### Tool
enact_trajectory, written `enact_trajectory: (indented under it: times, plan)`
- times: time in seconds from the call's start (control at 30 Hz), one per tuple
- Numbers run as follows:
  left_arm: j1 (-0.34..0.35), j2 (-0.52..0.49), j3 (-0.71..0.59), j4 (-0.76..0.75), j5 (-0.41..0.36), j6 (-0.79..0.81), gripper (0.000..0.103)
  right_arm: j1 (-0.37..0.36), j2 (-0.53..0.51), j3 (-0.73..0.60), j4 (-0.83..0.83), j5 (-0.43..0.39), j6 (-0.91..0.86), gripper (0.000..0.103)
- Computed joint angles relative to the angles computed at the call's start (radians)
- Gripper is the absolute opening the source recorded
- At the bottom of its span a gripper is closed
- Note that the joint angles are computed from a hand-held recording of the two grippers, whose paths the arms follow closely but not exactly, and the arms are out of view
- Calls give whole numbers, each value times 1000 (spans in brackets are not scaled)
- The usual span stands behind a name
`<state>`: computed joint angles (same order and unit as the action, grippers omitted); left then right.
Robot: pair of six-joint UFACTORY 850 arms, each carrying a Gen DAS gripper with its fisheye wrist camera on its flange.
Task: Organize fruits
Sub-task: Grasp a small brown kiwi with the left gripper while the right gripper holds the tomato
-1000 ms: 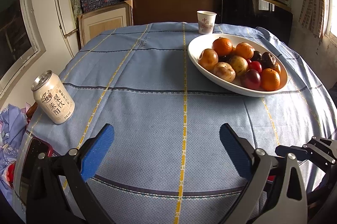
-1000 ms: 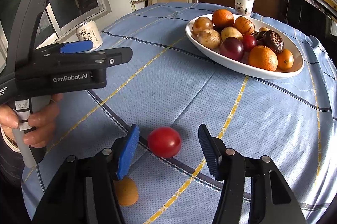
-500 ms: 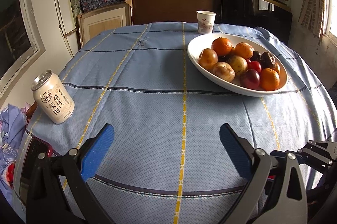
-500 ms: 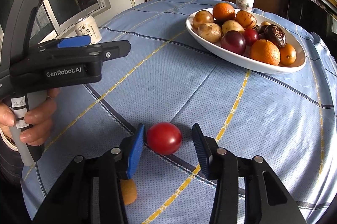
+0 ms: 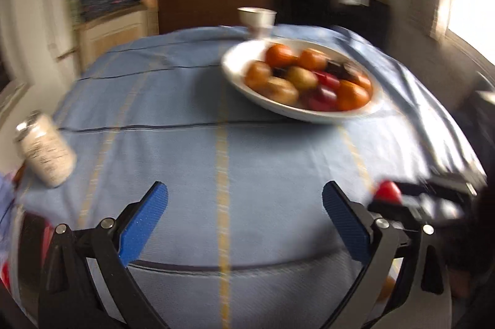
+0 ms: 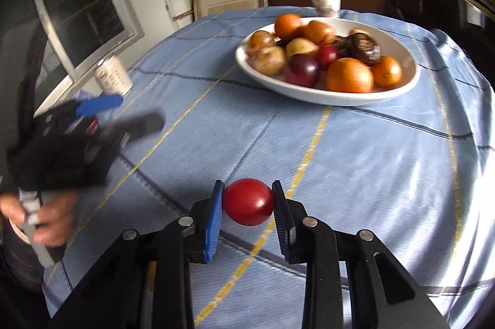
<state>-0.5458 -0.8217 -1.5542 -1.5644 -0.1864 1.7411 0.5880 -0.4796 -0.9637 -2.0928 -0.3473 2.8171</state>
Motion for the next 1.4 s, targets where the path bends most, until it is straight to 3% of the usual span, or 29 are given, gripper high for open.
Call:
enact_trajectory:
  times: [0.07,0.2,0.33,0.5,0.73,1.4]
  plan:
    - [1,16,24,101,-98,-15,98,-13,19,28,-31,-13,75,31]
    - [-9,55,105,112,-228,153,97,-28,39,58,-24,-29,115,31]
    - [-18,65,133,222,-274,133,75,-27,37,59,-25,-31,117,31]
    - [-20,56,130,318,-290,57,54,-23,32,53,-13,-22,91,31]
    - [-27,45,115,397,-286,-24,42,-20,30,50,8,-22,73,32]
    - [-34,42,115,455,-273,-70,32,-20,26,53,43,-23,52,32]
